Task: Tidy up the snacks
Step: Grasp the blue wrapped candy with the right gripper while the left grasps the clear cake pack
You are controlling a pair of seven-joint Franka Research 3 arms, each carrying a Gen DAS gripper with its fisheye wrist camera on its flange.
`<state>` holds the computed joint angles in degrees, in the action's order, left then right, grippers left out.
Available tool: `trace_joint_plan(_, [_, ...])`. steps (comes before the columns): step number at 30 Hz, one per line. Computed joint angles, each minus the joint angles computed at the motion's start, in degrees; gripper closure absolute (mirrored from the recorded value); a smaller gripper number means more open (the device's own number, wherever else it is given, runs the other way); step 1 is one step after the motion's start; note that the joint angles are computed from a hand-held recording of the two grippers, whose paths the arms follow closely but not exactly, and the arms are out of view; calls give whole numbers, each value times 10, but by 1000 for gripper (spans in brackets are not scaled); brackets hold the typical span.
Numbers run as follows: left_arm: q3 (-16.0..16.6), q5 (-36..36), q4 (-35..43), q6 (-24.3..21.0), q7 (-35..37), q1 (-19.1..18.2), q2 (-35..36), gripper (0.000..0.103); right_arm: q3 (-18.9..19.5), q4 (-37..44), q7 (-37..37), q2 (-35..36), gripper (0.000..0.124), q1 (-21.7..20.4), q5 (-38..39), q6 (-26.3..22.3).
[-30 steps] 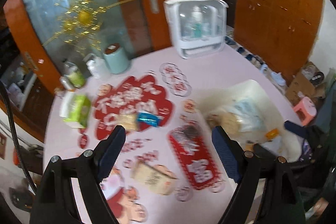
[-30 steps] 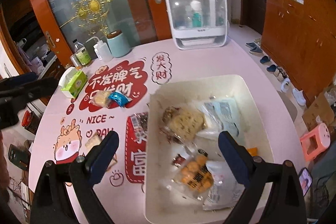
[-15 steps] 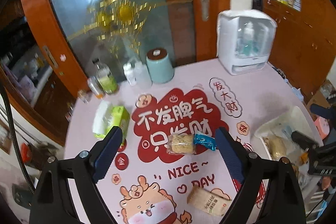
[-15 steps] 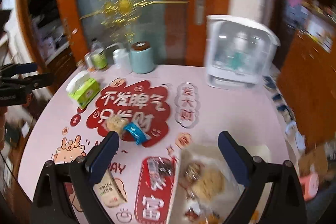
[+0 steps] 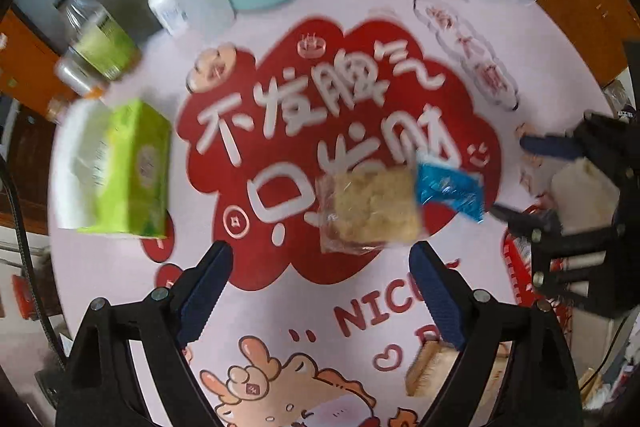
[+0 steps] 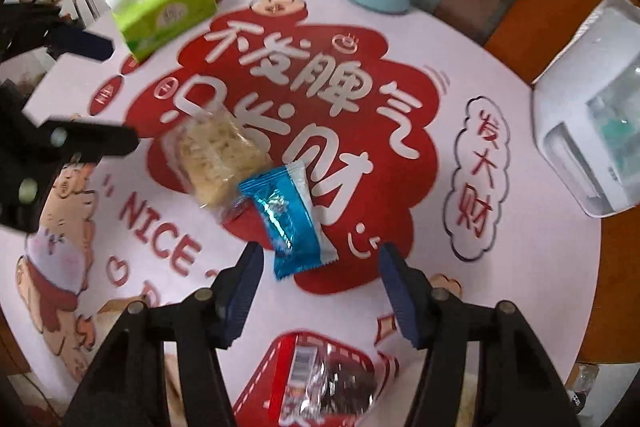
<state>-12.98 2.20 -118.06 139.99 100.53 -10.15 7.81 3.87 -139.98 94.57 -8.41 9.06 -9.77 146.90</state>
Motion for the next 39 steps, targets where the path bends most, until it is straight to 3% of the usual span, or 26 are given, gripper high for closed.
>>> trace_joint_plan(7, [-11, -65, 4, 9, 57, 20, 31, 14, -16, 52, -46, 79, 64, 13, 87, -20])
trace_joint_plan(8, [-13, -70, 6, 9, 62, 20, 33, 14, -17, 54, -51, 85, 69, 15, 98, -21])
trace_joint_plan(9, [-15, -77, 9, 8, 68, 20, 34, 14, -18, 58, -50, 90, 88, 17, 99, -26])
trace_joint_plan(13, [-23, -99, 21, 2, 87, 16, 44, 14, -25, 51, -29, 85, 94, 17, 108, -25])
trace_joint_plan(16, [-24, -83, 32, 4, 78, 4, 60, 14, -33, 36, 6, 65, 96, 6, 123, -37])
trace_joint_plan(21, [-25, -49, 64, -6, 45, -13, 99, 14, -37, -14, 4, 6, 96, -9, 175, -26])
trace_joint_plan(27, [-6, 57, 96, -11, -47, -51, 141, 13, -35, -54, -8, -39, 96, -15, 218, -24])
trace_joint_plan(33, [-10, 88, 95, 10, -94, -51, 154, 6, -31, -92, -9, -78, 97, -14, 247, -27])
trace_joint_plan(35, [-16, 80, 85, 21, -93, -44, 147, 14, -29, -105, -8, -95, 97, -10, 259, -23])
trace_joint_plan(37, [-23, 63, 73, 22, -87, -34, 135, 33, -29, -117, -9, -111, 97, -5, 274, -17])
trace_joint_plan(39, [-16, 80, 58, 14, -108, -42, 119, 34, -30, -134, -9, -136, 97, 2, 295, -9])
